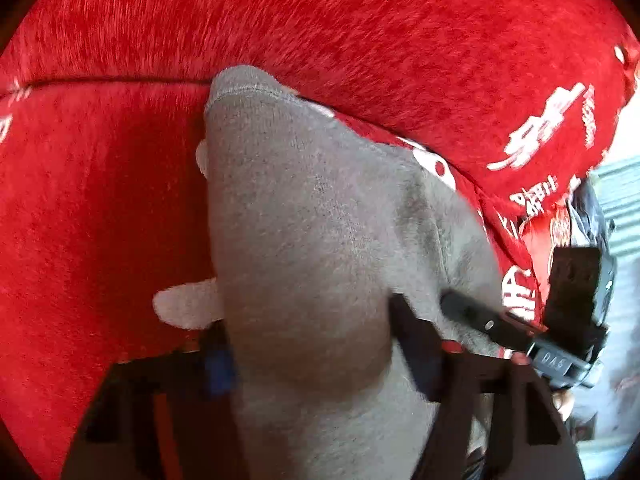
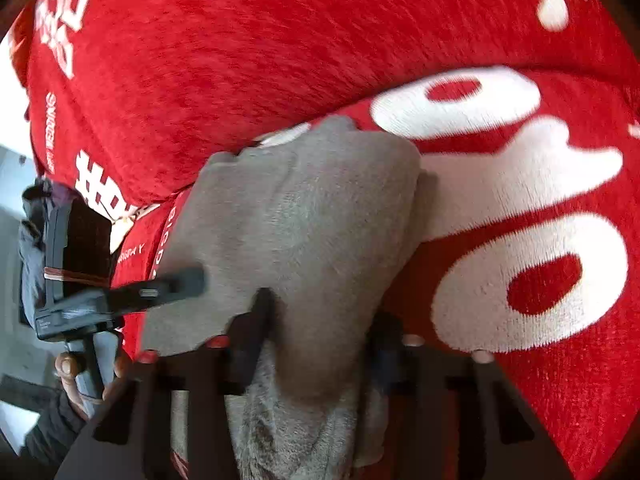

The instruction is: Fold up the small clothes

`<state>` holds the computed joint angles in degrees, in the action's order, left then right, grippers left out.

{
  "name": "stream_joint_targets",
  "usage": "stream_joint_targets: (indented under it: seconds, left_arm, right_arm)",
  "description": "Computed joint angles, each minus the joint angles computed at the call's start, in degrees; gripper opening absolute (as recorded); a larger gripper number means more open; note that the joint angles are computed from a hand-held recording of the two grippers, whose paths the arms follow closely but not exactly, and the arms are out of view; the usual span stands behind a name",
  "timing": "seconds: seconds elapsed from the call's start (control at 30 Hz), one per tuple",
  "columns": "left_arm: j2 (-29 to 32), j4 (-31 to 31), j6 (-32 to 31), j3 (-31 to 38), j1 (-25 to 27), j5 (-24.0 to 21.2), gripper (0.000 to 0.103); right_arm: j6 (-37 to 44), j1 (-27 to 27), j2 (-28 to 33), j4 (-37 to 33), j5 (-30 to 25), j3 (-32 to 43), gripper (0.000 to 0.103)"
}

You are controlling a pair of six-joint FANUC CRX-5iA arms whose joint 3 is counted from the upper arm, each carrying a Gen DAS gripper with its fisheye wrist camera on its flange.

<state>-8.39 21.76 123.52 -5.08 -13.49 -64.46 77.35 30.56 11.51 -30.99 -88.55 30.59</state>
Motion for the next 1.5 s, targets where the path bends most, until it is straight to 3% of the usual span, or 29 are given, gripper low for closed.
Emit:
stream_joint_targets:
  seconds: [0.03, 0.1, 0.53, 0.77, 0.93, 1.03, 1.27, 1.5]
  left_arm:
    - [-1.31, 0.57, -0.57, -1.04, 0.46, 0.29, 0.048]
    - [-2.94, 0.41, -0.3, -1.14, 0.74, -0.18, 0.045]
    - [-12.11, -7.5, 11.37, 5.89, -5.15, -9.98, 0.044]
    - [-15.8, -17.33, 22.35, 11.66, -17.32, -16.9, 0.044]
    - [-17.7, -21.84, 29.19, 11.78, -23.84, -20.04, 0.044]
    - [-18.35, -20.92, 30.73, 10.25, -24.06, -20.86, 0.044]
    - [-17.33, -25.14, 30.92, 8.74, -26.39, -23.0, 0.044]
    - [-14.84, -30.16, 30.03, 9.04, -28.21, -27.56, 0.045]
  right_arm:
    - [0.01, 0.66, -0.58, 0.86, 0.27, 0.07, 0.036]
    - [0.21, 1.17, -1.39, 2.05, 0.12, 0.52, 0.035]
    - [-7.4, 14.94, -10.04, 11.56, -1.2, 2.65, 0.032]
    - [-11.86, 22.73, -18.65, 15.25, -0.62, -1.85, 0.032]
    - [-15.75, 27.63, -22.44, 16.05, -1.35, -5.53, 0.032]
    - [-18.84, 28.35, -23.55, 14.67, -1.8, -7.98, 0.032]
    - [-21.93, 29.78, -25.56, 15.75, 0.02, -15.38, 0.032]
    - [-20.06, 26.73, -24.01, 15.61, 0.2, -16.37, 0.032]
